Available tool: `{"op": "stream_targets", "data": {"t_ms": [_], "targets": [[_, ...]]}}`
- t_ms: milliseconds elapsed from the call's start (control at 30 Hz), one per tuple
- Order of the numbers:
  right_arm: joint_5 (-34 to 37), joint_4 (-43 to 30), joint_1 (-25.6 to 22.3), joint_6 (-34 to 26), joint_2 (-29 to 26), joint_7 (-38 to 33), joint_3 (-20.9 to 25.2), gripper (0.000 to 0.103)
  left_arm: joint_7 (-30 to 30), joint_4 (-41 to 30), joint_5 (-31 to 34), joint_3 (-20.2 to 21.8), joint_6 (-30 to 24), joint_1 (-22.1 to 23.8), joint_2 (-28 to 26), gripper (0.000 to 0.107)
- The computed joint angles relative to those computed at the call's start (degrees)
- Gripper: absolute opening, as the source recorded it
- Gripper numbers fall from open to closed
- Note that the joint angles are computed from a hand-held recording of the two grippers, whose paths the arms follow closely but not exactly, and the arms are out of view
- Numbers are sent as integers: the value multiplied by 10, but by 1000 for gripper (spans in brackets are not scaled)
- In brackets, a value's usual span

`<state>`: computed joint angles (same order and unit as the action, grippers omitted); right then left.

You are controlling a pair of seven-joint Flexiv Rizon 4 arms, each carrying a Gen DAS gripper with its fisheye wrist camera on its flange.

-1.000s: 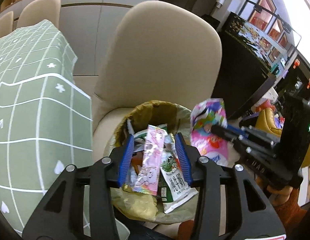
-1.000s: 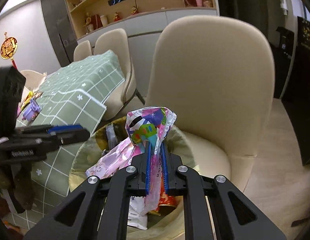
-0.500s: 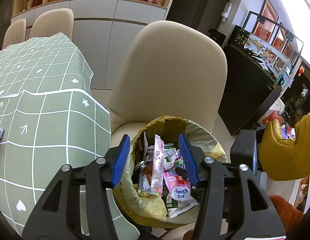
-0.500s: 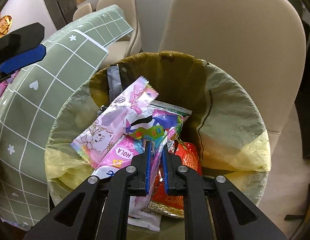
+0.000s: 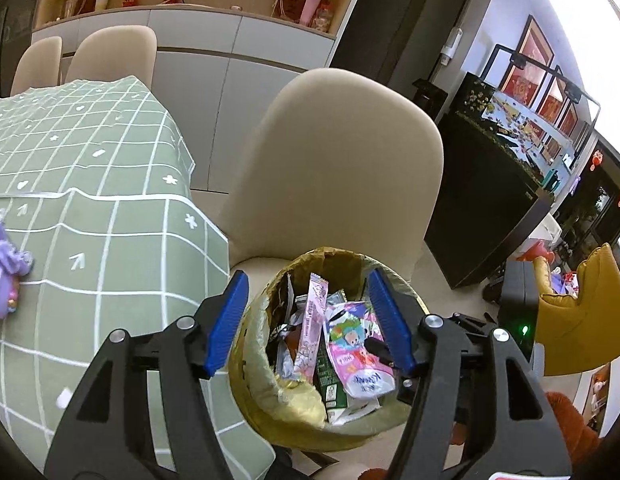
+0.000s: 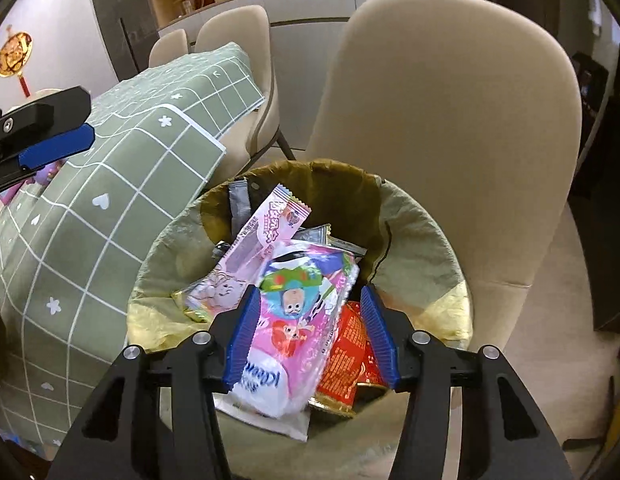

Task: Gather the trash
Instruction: 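Move both open tools back over the table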

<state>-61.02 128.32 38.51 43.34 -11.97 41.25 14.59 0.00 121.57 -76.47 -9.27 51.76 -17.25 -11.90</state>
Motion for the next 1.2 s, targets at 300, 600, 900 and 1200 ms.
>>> {"op": "stream_targets", "data": {"t_ms": [300,600,900,1200], "targets": [[-65,-82,30,-66,2,-54,2,49,68,13,-34,39,-28,41,44,59],[-168,-246,46,-10,-93,-146,-48,49,99,-55,-94,69,21,126,-13,60],[-109,-432,88,21,-215,-294,-119,49,-55,-236,-30,37,58,231,-164,60],[0,-524,84,86,-282,-365,-162,49,-72,-364,67,-25,109,260,-266,63]]}}
